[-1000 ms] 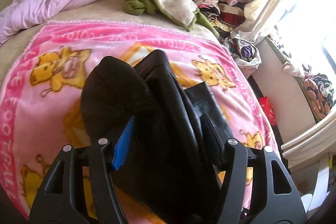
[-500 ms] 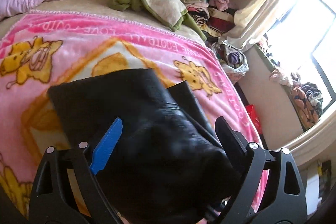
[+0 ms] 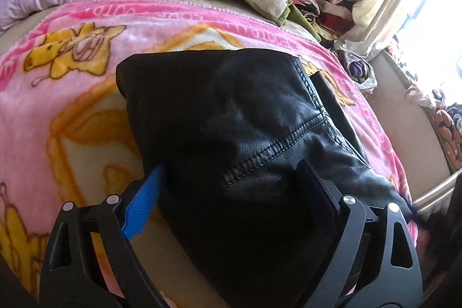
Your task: Fold large clothes
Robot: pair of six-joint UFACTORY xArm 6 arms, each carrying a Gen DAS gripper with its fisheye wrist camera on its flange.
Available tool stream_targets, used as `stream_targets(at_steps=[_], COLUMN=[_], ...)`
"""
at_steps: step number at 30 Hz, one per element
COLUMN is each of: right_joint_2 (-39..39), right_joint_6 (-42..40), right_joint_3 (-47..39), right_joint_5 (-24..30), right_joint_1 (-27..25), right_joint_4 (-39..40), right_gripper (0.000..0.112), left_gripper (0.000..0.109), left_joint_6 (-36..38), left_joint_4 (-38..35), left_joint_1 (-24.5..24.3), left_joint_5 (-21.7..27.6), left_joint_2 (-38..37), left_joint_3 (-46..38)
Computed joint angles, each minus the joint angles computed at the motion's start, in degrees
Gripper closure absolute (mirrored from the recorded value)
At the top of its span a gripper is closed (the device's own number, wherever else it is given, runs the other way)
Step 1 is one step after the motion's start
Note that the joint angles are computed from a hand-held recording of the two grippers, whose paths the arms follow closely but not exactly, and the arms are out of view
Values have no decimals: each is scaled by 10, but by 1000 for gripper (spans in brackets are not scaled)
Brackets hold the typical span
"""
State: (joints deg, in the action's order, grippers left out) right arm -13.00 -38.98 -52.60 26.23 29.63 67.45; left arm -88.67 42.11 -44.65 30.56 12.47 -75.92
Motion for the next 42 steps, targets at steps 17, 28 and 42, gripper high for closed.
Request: stream_targets(at_steps=[17, 28, 42], right_joint_2=[199, 202, 290], right_joint_6=[187, 184, 132], right_joint_3=[-265, -250, -250], right_joint_5=[133, 78, 153], right_joint_1=[38, -49, -131], right_joint_4=[-346, -449, -235], right_gripper=[94, 95, 50], left_gripper=[24, 15, 14], left_joint_6=[0, 56, 164], left_joint_4=[36, -38, -255], left_joint_1=[-13, -25, 12], left_joint_5=[12, 20, -209], left_joint_2=[-27, 3, 39], left_joint_3=[10, -19, 41])
